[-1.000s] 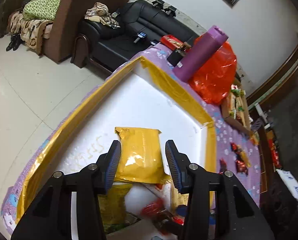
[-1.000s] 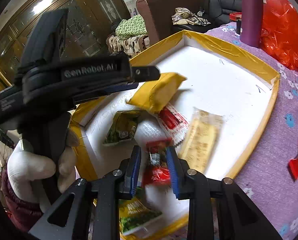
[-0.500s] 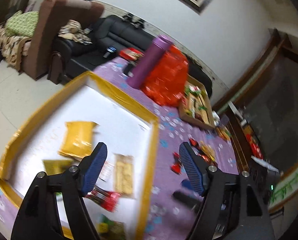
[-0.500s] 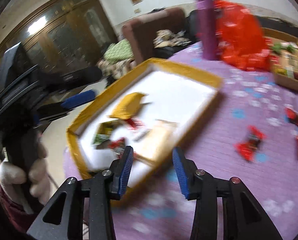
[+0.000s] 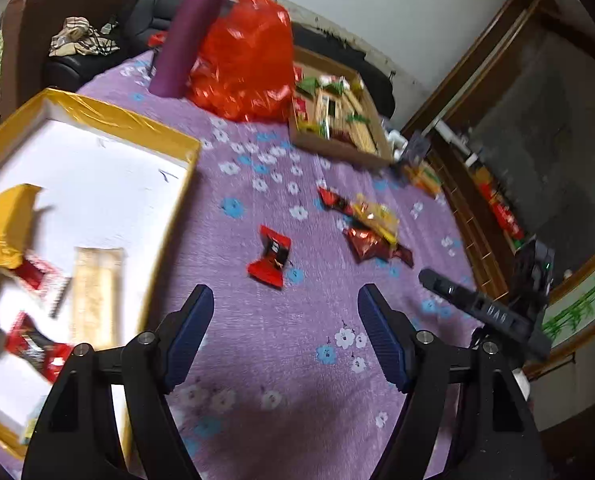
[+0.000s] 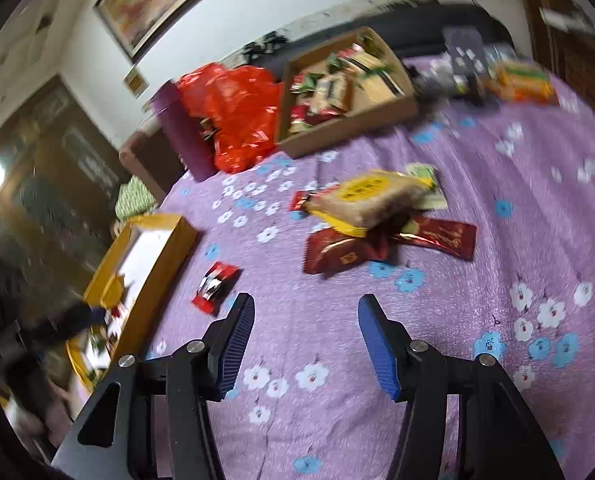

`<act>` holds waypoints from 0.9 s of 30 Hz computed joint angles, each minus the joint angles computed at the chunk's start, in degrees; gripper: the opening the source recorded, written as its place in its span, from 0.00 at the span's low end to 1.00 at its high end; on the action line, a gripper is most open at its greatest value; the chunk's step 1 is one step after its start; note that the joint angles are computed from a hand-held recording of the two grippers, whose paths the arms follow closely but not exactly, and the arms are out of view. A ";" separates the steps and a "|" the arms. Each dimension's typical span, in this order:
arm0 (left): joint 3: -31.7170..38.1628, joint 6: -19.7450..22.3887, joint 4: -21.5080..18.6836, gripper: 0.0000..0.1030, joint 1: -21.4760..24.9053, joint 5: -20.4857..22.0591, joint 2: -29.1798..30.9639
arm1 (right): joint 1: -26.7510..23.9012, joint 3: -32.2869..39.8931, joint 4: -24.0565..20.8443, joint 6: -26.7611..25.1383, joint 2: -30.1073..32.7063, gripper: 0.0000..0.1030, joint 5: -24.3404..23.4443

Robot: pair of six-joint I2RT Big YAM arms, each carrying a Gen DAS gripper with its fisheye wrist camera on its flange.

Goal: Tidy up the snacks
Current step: 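Carry the yellow packet and red candy over the white tray and open both tools, then grasp the yellow salted-egg biscuit packet with the right tool while the left tool grasps a red candy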

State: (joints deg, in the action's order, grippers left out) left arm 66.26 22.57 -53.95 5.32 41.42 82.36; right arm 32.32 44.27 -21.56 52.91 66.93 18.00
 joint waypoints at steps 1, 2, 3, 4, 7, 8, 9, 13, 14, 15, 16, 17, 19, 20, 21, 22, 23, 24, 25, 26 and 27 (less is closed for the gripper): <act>-0.35 -0.41 0.54 0.72 -0.95 -1.21 0.14 | -0.74 -0.27 0.86 0.31 0.31 0.56 -0.77; -0.40 -0.43 0.59 0.72 -1.48 -2.06 0.42 | -1.38 -0.38 1.53 0.29 0.79 0.56 -1.38; -0.56 -0.54 0.54 0.72 -2.08 -2.94 0.60 | -2.09 0.15 2.01 -0.01 2.20 0.56 -1.82; -0.60 -0.43 0.23 0.72 -2.41 -3.48 0.86 | -2.24 0.69 1.95 -0.10 3.12 0.56 -1.51; -0.97 -0.16 0.27 0.72 -3.10 -5.08 1.12 | -2.58 3.61 -0.39 -0.69 7.05 0.56 2.40; -1.08 -0.25 0.51 0.72 -3.33 -5.62 1.09 | -2.77 4.60 -2.11 -0.37 7.99 0.56 4.10; -1.29 -0.08 0.56 0.72 -3.45 -5.94 0.89 | -2.81 4.99 -3.14 0.11 8.15 0.55 5.60; -1.38 1.11 0.58 0.72 -3.92 -5.80 0.77 | -2.84 5.64 -3.23 -1.12 7.23 0.69 14.10; -1.32 1.03 0.57 0.72 -4.03 -5.59 0.89 | -4.23 6.66 -3.05 -4.81 7.67 0.70 12.21; -1.34 0.84 0.55 0.72 -4.17 -5.12 1.04 | -5.43 7.22 -2.64 -7.11 8.05 0.70 10.24; -1.29 0.83 0.20 0.72 -4.20 -4.48 1.21 | -7.59 8.30 -2.07 -10.35 8.84 0.71 6.60; -1.25 0.95 -0.14 0.72 -4.18 -4.03 1.29 | -9.19 9.24 -2.43 -12.20 9.66 0.71 3.70; -1.40 1.51 -0.59 0.72 -4.05 -3.23 1.18 | -12.73 12.35 -5.42 -14.41 12.43 0.71 -1.50; -1.47 1.81 -0.78 0.72 -3.88 -3.00 1.10 | -14.49 13.32 -5.57 -15.66 13.75 0.71 -4.90; -1.48 1.83 -0.83 0.72 -3.84 -3.02 1.04 | -15.36 14.06 -6.10 -16.15 14.69 0.71 -7.16; -1.48 1.90 -0.82 0.72 -3.72 -3.00 1.03 | -16.28 15.24 -7.34 -16.47 16.15 0.71 -9.62; -1.49 1.96 -0.76 0.72 -3.63 -2.95 1.00 | -16.35 16.06 -7.91 -17.53 17.11 0.72 -10.37; -1.49 1.93 -0.55 0.72 -3.56 -3.01 1.00 | -16.11 16.57 -8.29 -18.38 17.64 0.75 -10.37; -1.54 1.76 -0.19 0.72 -3.55 -3.22 0.96 | -15.48 17.38 -9.18 -19.81 18.25 0.80 -9.88; -1.60 1.55 0.18 0.72 -3.58 -3.33 0.96 | -14.88 18.01 -10.17 -20.55 18.69 0.81 -9.29; -1.64 1.49 0.37 0.72 -3.57 -3.33 1.02 | -14.01 18.88 -11.23 -21.65 19.36 0.83 -7.79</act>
State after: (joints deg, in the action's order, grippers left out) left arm 64.62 24.06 -53.59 1.75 38.09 83.38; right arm 18.31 63.15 -32.78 31.26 86.28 10.22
